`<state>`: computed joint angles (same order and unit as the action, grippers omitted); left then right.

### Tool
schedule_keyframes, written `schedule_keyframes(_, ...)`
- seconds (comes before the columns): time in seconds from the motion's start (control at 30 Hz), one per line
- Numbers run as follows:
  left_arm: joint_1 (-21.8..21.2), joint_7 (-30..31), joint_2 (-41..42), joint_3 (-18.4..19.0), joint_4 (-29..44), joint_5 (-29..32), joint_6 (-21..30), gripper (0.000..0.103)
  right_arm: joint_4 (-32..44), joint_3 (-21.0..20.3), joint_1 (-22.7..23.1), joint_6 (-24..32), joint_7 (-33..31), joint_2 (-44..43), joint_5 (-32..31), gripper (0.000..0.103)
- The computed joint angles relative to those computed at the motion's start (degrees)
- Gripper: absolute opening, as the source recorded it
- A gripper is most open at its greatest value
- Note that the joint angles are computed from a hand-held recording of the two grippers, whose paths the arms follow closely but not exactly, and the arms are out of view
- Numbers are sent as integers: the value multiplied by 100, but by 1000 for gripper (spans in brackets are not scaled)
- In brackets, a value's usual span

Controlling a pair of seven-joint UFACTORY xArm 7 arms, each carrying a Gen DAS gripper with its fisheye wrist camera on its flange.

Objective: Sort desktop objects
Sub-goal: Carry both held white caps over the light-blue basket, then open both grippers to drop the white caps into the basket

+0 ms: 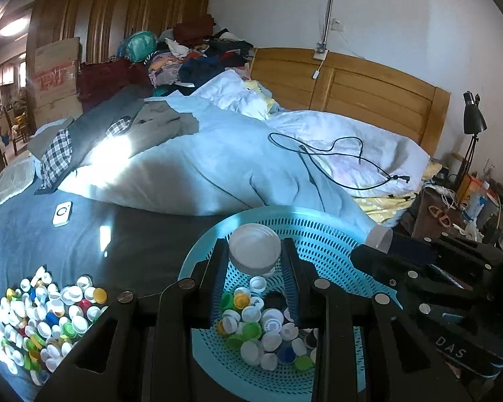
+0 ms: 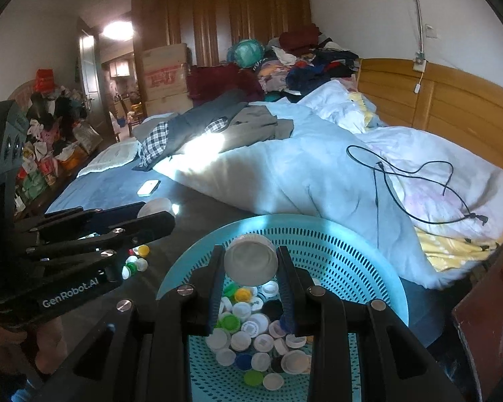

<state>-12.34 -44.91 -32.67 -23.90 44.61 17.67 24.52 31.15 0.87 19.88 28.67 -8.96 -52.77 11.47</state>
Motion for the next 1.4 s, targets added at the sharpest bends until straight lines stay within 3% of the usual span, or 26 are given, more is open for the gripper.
schedule_keyframes(1.0, -14, -63, 244, 29, 105, 71, -89, 28, -36, -19, 2, -16, -8, 105, 20, 33)
schedule_keyframes(1.07, 20, -132, 237, -3, 87, 97, -124, 41, -47, -30, -21, -29, 6, 103, 20, 36)
schedule_keyframes(1.13, 123, -269, 188, -76, 56, 177, -160, 47, -63, -21, -63, -59, 39, 81, 13, 42)
schedule_keyframes(1.4, 92, -284, 73, 21, -69, 141, -185, 47, -37, 10, -75, -45, 89, 90, -33, 45)
